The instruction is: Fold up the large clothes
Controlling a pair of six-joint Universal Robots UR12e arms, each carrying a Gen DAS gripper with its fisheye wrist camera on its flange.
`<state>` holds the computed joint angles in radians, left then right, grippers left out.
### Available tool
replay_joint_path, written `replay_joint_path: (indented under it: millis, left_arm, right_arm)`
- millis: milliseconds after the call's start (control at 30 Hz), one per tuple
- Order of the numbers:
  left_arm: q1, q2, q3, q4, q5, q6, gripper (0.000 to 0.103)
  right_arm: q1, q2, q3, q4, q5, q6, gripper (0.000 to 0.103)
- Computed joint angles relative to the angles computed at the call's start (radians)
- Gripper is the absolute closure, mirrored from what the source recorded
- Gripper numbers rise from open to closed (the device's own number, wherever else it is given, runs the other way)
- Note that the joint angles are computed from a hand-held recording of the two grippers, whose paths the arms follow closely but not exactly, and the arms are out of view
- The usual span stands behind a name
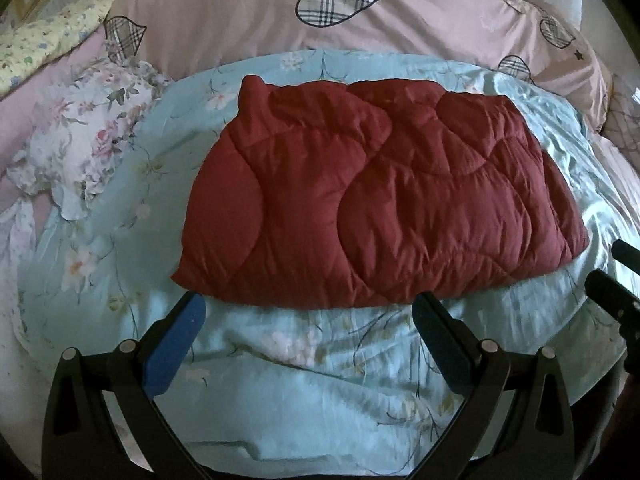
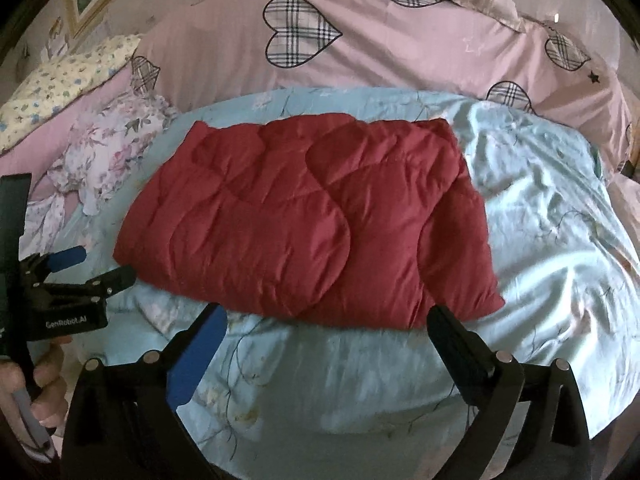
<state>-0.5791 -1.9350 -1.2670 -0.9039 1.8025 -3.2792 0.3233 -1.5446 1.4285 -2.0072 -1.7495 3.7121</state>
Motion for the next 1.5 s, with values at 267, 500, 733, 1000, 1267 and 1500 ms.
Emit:
replay_joint_path:
  millis: [267,500,733,1000,1267,1500]
  left_arm:
    - [0.002,-0.049,0.055,-0.061,0.007,-0.002,0.0]
    - [0.0,-0.072,0.085,-0.074,0.022,0.02,0.0]
    - [0.004,-0.088,0.112,-0.063,0.035,0.043,0.0]
    - [0.009,-0.109,0.147,-0.068,0.039,0.055,0.0]
    - [0.014,-0.119,0.166,-0.084,0.015,0.052,0.0]
    - [0.016,-0.13,0.184,-0.096,0.009,0.041,0.0]
  right_arm:
    - [-0.03,0.023,-0.001,0.032,0.067,0.009,0.002]
    - [-0.042,0.034,-0.004,0.038,0.098,0.0,0.002]
    - [-0.053,0.051,-0.029,0.049,0.107,-0.05,0.002]
    - [-0.072,0.078,-0.07,0.073,0.11,-0.098,0.002]
    - [-0.084,0.097,-0.086,0.089,0.132,-0.113,0.002]
    - [-0.087,0.104,-0.089,0.091,0.142,-0.107,0.002]
